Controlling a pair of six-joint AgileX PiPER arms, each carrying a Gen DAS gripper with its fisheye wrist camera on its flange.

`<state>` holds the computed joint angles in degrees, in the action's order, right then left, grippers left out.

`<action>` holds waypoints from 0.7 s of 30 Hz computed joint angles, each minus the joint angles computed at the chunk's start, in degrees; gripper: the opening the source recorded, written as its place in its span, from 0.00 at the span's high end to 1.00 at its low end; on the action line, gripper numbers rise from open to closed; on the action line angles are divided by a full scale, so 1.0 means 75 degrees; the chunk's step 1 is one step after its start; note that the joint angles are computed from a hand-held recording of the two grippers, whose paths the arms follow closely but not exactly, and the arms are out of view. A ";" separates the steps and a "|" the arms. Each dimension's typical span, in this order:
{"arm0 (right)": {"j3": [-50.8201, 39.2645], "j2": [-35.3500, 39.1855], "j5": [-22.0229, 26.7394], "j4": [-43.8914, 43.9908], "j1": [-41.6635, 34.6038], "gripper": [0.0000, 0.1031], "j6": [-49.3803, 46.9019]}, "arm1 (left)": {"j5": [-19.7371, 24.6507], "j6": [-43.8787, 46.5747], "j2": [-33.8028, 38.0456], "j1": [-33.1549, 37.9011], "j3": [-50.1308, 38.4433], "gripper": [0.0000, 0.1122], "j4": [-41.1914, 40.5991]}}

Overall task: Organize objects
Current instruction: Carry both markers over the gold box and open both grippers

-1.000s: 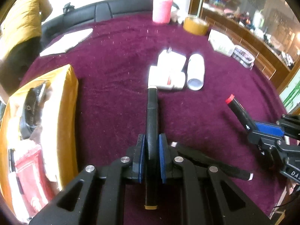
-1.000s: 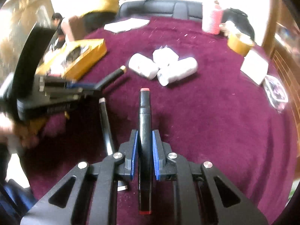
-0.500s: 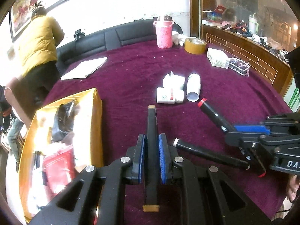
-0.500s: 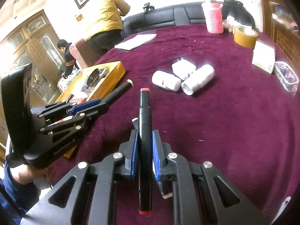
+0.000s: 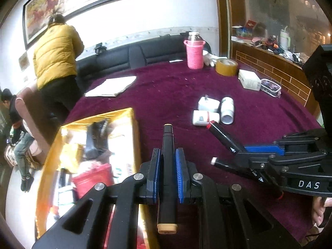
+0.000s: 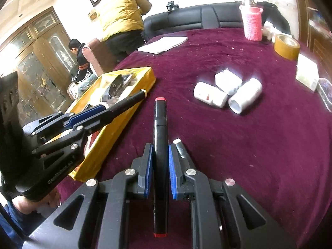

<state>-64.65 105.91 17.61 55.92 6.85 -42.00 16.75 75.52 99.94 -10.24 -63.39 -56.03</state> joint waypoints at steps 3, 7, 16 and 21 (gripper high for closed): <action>-0.0297 0.0120 0.0042 -0.0448 0.0182 0.88 0.0493 | -0.0048 0.0681 -0.0102 0.0289 0.0090 0.90 -0.0658; -0.0854 0.0392 0.0177 -0.1147 0.0471 0.88 0.1257 | -0.0191 0.1502 -0.0133 0.0678 0.0133 0.90 -0.1471; -0.2877 0.1571 0.0900 -0.2807 0.1270 0.88 0.3096 | -0.0471 0.2569 0.0390 0.1650 -0.0208 0.89 -0.2632; -0.4139 0.2398 0.1415 -0.3585 0.1659 0.88 0.3943 | -0.0709 0.3211 0.0746 0.2020 -0.0320 0.89 -0.3269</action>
